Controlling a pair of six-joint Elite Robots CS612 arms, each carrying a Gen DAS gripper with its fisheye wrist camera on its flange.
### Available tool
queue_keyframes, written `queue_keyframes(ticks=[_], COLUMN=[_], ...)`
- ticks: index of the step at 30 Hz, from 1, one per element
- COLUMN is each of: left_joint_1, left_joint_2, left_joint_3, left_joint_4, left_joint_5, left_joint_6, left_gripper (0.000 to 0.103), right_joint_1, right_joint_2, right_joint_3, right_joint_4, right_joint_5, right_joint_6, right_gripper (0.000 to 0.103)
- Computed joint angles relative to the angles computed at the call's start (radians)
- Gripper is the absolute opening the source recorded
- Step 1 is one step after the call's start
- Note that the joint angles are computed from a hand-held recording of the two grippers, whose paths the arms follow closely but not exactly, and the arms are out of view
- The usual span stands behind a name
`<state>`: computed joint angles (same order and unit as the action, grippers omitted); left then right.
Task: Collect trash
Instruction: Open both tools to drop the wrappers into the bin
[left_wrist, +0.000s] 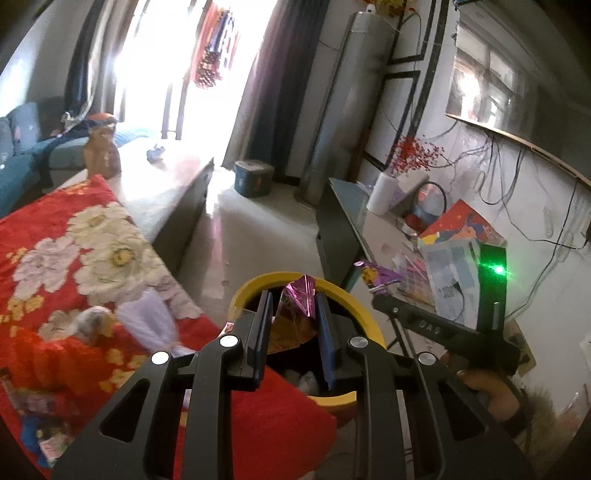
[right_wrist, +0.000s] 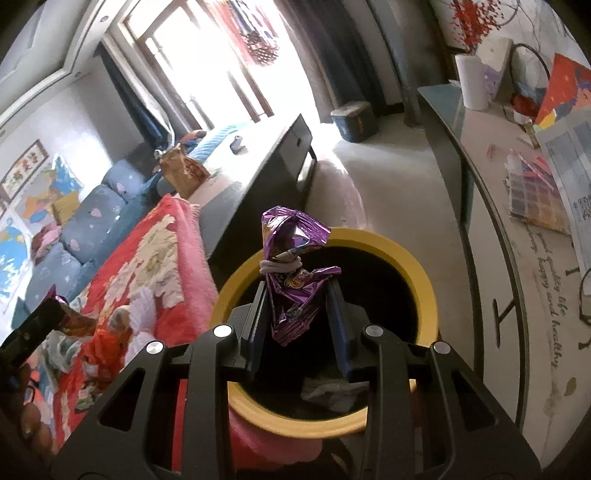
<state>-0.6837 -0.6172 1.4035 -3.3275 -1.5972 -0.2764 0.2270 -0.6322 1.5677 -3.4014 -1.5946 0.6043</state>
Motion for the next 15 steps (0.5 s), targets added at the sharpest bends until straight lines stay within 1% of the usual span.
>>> queue_keyframes(ticks=[5, 15], left_joint_1=[-0.004, -0.015], left_joint_2=[0.031, 0.083], left_joint_3=[-0.053, -0.152], left_joint_4=[0.052, 0.172], left_joint_5=[-0.032, -0.033], left_joint_6=[-0.011, 0.019], left_gripper=[0.023, 0.023], right_joint_1=[-0.007, -0.011], right_joint_2=[0.008, 0.028], right_joint_3=[0.000, -0.016], right_joint_4=[0.032, 0.104], right_joint_5=[0.000, 0.009], right_joint_6=[0.006, 0.005], right_gripper=[0.025, 0.026])
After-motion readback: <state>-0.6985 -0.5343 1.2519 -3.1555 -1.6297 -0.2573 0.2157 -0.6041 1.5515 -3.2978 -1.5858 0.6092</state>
